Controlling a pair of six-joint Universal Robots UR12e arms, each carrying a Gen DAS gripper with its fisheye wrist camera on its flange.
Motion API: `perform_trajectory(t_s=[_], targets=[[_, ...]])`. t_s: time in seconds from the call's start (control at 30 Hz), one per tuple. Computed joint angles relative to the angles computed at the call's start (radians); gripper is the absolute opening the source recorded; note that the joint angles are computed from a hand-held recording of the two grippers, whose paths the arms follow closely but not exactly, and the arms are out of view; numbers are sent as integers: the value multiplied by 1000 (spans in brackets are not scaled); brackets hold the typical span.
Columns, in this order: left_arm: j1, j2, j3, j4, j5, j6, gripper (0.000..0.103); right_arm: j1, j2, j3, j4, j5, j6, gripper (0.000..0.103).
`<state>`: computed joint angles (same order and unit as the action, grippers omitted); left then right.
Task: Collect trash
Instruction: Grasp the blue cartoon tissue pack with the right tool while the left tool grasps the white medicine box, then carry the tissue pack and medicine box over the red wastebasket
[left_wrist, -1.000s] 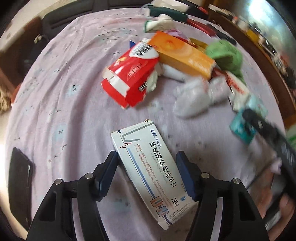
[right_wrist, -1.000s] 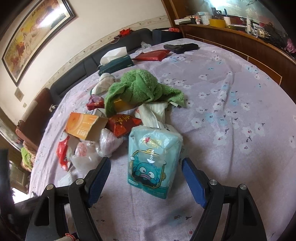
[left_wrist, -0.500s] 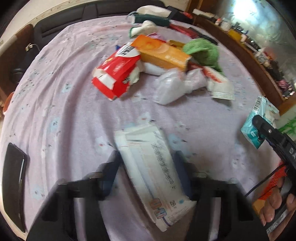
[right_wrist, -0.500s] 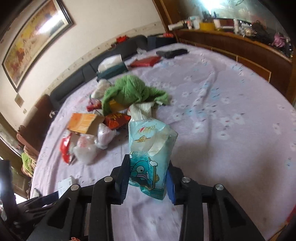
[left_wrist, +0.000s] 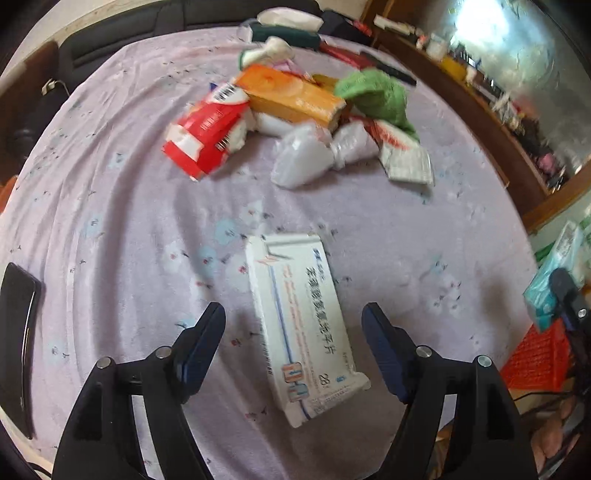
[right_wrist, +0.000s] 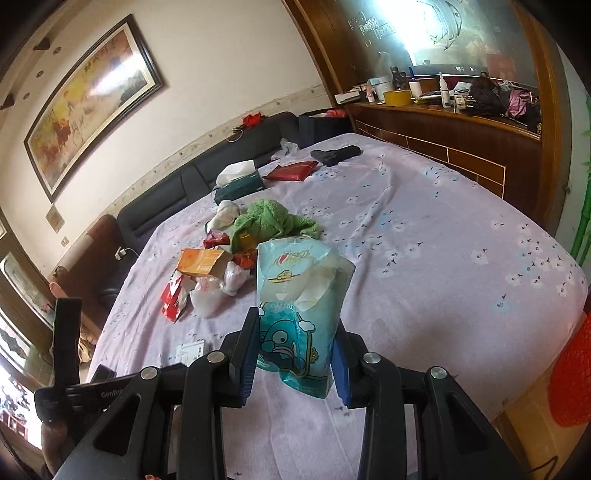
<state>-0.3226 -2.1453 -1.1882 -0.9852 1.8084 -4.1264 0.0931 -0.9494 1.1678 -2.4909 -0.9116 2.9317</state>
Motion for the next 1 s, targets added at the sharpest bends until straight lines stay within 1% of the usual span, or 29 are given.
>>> perform_trajectory(t_s=[0.03,0.1,0.13,0.17,0.2,0.23,0.27,0.33,0.37,0.4,0.43,0.47,0.53,0.63,0.77,0.87,1.0], targets=[[-1,-9,14,-18,-5,3,75,0,-1,1,6,5,-2,37],[-6,-35,60,-96,-11,12,75,-2,1,0,12,18,-9,37],[-7,-45,75,-119,-18,12,73,-2,1,0,9,19,-10,37],[-12,-55,93,-145,1,12,70,-3,-1,3,5,22,-10,37],[-17,-69,121,-192,29,9,67,-4,-2,4,1,25,-11,37],[-21,-78,140,-228,55,0,57,-4,-2,5,-5,23,-14,37],[-24,-81,149,-251,75,-8,55,-4,-3,8,-10,21,-15,37],[-22,-76,138,-240,77,4,54,-6,-2,7,-6,30,-24,37],[-21,-72,129,-227,74,8,54,-7,-2,9,-5,33,-29,37],[-19,-57,99,-173,65,7,54,-9,-3,11,-6,34,-38,37],[-21,-40,62,-98,68,1,54,-10,-3,10,-1,42,-47,37],[-26,-29,43,-54,87,-1,54,-13,-2,10,5,56,-55,37],[-37,-23,39,-4,130,15,54,-22,-1,10,8,95,-63,37],[-48,-23,48,79,117,69,54,-37,-1,12,13,149,-53,37],[-65,-50,106,163,88,160,54,-57,-12,27,-33,180,-20,37],[-74,-72,150,196,60,215,54,-76,-25,44,-81,193,25,37],[-88,-121,251,212,18,304,54,-103,-47,73,-163,168,89,37]])
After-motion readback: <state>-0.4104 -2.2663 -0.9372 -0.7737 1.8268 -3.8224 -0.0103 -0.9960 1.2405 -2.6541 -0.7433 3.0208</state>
